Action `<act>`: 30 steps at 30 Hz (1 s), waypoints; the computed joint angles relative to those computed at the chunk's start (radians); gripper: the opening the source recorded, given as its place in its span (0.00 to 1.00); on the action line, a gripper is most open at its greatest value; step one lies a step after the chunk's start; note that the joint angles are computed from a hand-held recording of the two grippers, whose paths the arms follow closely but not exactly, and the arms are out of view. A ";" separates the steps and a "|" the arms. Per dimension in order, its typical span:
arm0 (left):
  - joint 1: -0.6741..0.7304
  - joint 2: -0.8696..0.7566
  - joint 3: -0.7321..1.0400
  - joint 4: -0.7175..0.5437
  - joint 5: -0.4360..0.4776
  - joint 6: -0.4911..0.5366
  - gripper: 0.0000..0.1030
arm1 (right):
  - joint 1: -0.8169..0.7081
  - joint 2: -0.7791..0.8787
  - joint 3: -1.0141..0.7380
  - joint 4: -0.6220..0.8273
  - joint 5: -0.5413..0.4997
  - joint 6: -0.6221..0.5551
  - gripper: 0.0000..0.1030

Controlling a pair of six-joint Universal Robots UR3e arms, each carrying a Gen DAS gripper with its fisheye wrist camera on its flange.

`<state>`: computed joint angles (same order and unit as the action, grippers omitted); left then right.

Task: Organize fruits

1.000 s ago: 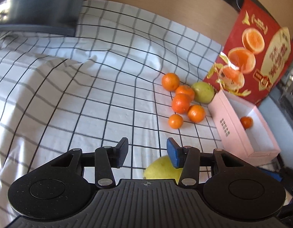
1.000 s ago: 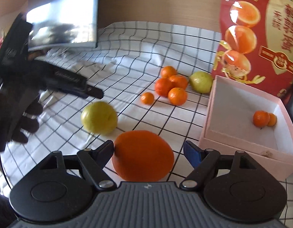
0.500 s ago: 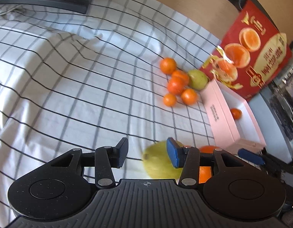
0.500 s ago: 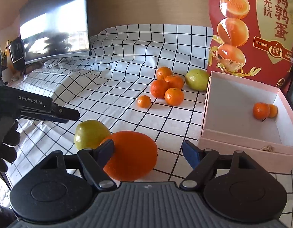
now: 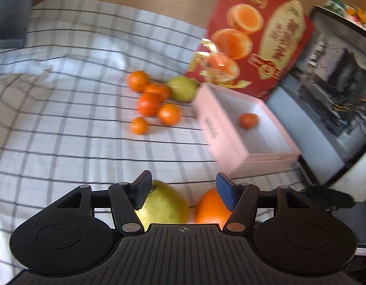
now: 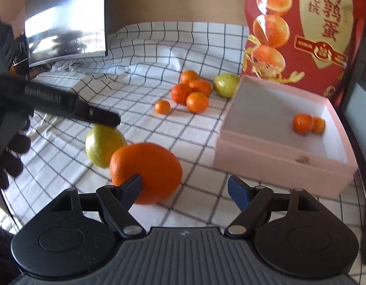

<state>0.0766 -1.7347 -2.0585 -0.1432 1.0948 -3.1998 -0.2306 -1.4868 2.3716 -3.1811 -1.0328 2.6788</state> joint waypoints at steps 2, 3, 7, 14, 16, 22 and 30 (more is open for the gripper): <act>-0.017 -0.013 0.023 -0.024 -0.037 0.017 0.62 | -0.029 -0.025 0.028 0.023 0.010 -0.023 0.77; -0.024 -0.016 0.029 -0.033 -0.053 0.027 0.61 | -0.041 -0.036 0.039 0.034 0.013 -0.033 0.77; -0.065 -0.040 0.054 -0.044 -0.050 0.036 0.53 | -0.065 -0.059 0.069 0.045 0.005 -0.061 0.77; -0.110 -0.015 0.071 -0.070 0.086 0.068 0.50 | -0.054 -0.073 0.057 0.078 0.001 -0.067 0.77; -0.124 -0.008 0.072 -0.072 0.148 0.082 0.50 | -0.057 -0.082 0.040 0.127 0.040 -0.074 0.77; -0.124 0.001 0.059 -0.099 0.246 0.113 0.50 | 0.027 -0.025 -0.027 0.128 0.041 -0.064 0.77; -0.087 0.004 -0.028 -0.023 0.226 0.117 0.54 | 0.126 0.067 -0.107 0.086 -0.032 -0.040 0.77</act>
